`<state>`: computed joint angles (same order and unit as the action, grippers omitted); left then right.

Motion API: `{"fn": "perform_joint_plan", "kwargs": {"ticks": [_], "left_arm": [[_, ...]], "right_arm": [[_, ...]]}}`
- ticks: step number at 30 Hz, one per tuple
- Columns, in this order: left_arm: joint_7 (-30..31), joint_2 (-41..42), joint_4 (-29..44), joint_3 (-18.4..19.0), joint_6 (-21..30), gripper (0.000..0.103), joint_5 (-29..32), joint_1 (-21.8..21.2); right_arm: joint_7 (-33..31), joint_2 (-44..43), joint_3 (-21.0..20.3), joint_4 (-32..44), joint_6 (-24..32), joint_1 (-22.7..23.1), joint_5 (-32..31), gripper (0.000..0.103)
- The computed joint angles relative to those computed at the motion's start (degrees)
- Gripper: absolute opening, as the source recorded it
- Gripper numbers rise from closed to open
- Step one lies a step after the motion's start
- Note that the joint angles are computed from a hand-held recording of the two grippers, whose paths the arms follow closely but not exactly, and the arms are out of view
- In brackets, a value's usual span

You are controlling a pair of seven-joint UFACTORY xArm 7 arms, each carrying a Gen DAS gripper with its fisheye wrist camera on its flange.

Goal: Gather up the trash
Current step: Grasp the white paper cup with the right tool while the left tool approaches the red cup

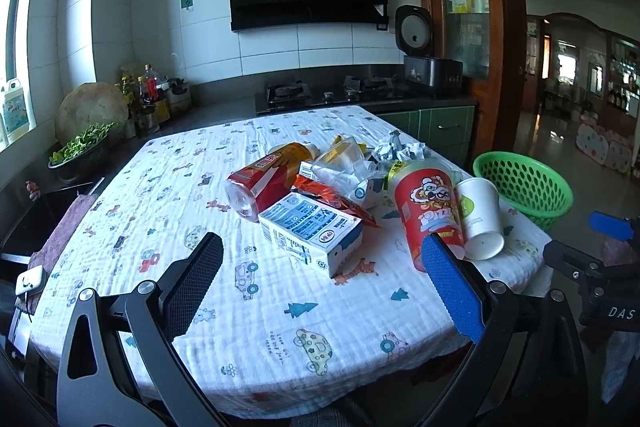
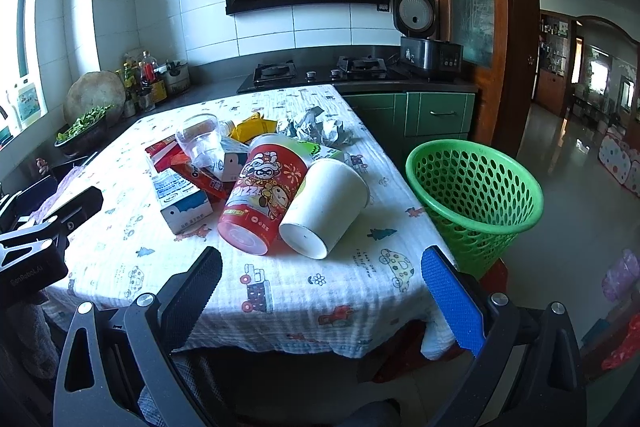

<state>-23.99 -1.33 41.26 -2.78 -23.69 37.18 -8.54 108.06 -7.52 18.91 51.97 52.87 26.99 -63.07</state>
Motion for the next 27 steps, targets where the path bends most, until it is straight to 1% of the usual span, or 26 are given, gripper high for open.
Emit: {"fn": "perform_joint_plan", "kwargs": {"ticks": [2,4,7,12,15,22,24,27], "left_arm": [[-1.0,0.6,0.7,0.0,0.4,0.098,1.0,0.0],[-4.0,1.3,2.2,0.1,1.1,0.098,4.3,0.5],[-6.1,2.3,3.8,-0.5,1.7,0.098,6.7,1.3],[-12.2,4.0,7.0,-2.0,2.3,0.098,13.2,3.7],[-17.9,5.3,9.6,-3.5,3.1,0.098,19.1,5.7],[-27.6,8.1,15.2,-7.4,5.1,0.098,29.5,10.0],[-32.4,9.1,17.3,-9.0,5.7,0.098,34.4,11.9],[-38.7,10.6,20.3,-10.2,6.3,0.098,40.7,13.4]], "right_arm": [[-0.4,0.1,-0.3,0.0,-0.3,-0.2,0.3,0.097],[-0.8,0.1,-0.6,0.0,-0.8,-0.5,0.6,0.097],[-1.6,0.1,-1.1,0.0,-1.4,-1.0,1.1,0.097],[-3.2,0.0,-1.6,0.0,-2.1,-2.0,2.3,0.097],[-3.9,0.0,-2.3,-0.2,-4.1,-2.8,3.1,0.097],[-6.4,1.8,-4.3,0.4,-10.3,-5.5,5.4,0.097],[-7.1,2.8,-4.8,1.0,-11.2,-5.9,5.9,0.097],[-8.1,4.3,-5.4,2.1,-11.6,-6.2,6.4,0.097]]}}
